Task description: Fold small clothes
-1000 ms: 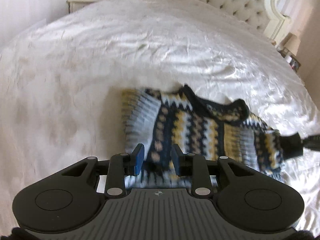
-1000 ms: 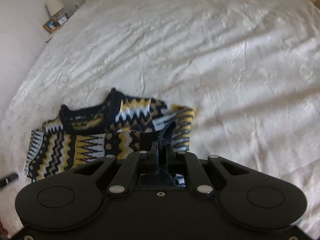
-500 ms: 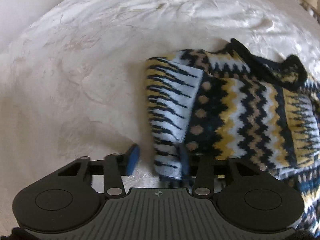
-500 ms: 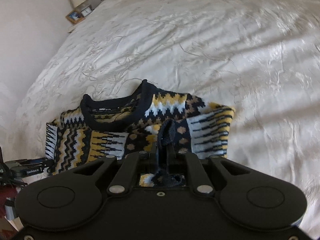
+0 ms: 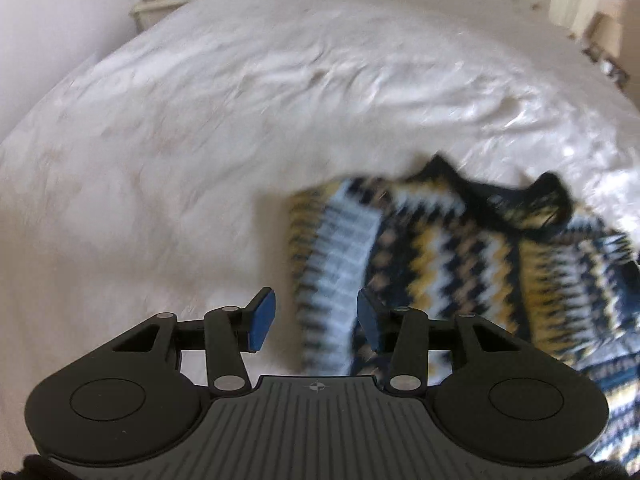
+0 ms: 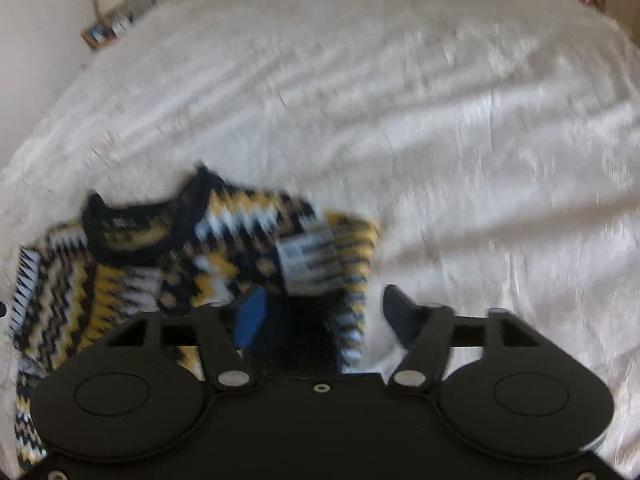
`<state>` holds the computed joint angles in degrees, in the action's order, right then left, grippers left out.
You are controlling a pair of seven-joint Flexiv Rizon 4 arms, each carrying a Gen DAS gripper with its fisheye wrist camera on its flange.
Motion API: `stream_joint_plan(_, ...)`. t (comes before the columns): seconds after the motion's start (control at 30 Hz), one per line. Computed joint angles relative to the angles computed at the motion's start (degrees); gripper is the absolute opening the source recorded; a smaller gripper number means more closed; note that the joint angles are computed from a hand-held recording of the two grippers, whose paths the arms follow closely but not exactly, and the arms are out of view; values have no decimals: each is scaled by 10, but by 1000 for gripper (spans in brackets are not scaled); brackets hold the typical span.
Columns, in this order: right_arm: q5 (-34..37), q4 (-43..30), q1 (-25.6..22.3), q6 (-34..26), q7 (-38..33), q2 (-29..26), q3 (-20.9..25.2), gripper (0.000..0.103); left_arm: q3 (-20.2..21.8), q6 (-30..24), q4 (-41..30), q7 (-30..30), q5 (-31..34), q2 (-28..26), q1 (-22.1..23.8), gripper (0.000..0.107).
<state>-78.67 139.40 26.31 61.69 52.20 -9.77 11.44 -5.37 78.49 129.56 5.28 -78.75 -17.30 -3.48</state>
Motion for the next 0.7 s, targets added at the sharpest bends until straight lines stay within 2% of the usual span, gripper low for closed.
stream_joint_plan(0.1, -30, -26, 2, -7, -23, -10, -8, 71, -8, -14, -16, -13, 23, -13, -5, 44)
stream_joint_plan(0.3, -123, -95, -23, 65, -47, -73, -30, 71, -41, -19, -45, -13, 60, -52, -16, 44)
stream_joint_plan(0.43, -117, -131, -26, 87, -98, -117, -38, 71, -65, -2, -64, -16, 56, -79, -22, 44)
stream_joint_plan(0.53, -92, -148, -23, 93, -142, -143, -43, 71, -76, 22, -85, -32, 78, -111, -24, 44)
stream_joint_plan(0.7, -42, -170, -8, 86, -216, -173, -62, 71, -115, 68, -111, -48, 93, -150, 3, 45)
